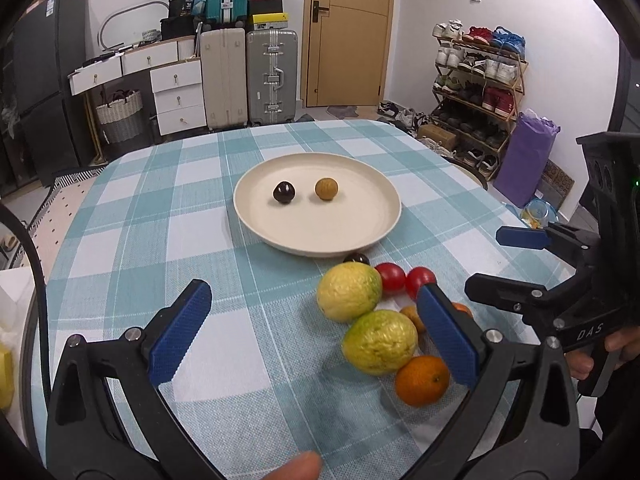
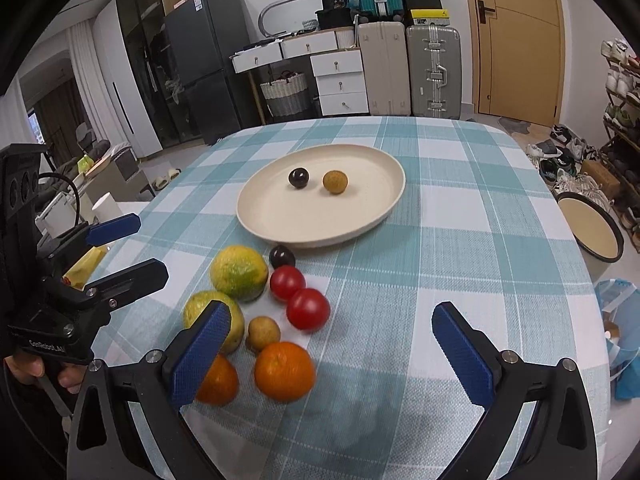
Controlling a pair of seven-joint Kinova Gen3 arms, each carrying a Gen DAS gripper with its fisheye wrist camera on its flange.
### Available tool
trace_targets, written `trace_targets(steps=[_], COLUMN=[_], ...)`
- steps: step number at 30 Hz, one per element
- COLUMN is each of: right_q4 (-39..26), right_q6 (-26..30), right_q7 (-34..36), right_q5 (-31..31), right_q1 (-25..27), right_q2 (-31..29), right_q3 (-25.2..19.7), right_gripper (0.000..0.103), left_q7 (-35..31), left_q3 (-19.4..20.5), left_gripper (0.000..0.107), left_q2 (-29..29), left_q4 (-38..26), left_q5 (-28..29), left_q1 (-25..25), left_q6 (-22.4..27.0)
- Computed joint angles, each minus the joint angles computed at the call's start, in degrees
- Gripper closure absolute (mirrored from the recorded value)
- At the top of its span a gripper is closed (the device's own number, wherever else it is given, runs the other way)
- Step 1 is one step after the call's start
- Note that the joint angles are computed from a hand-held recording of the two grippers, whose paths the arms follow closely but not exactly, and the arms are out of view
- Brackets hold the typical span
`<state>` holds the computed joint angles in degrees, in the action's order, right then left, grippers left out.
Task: Organize fruits
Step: 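Withdraw both open grippers from the plate back toward the fruit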
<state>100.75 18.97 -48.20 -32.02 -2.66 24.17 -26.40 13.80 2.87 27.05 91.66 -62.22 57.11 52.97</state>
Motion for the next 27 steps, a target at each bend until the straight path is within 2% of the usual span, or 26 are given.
trace_targets(steps=[16,27], right_q4=[2.11,2.00], right_q6=[1.17,2.77], right_q7=[-5.01,-8.27], right_q5=[5.32,9.05], right_q1=[-5.17,-7.24], right_q2=[-0.58,0.30], right_q3=[5.09,6.95], right_gripper=[0.000,0.000], left_q7=[-0.46,-3.88], left_q3=[-0.50,-1.67], left_gripper=[0.005,0.005], left_q2=[1.08,2.76], left_q4=[0.74,-1.02], left_q5=[2.74,6.10], left_q1=[-0.50,-0.89], left_q6=[-3.79,-5.75])
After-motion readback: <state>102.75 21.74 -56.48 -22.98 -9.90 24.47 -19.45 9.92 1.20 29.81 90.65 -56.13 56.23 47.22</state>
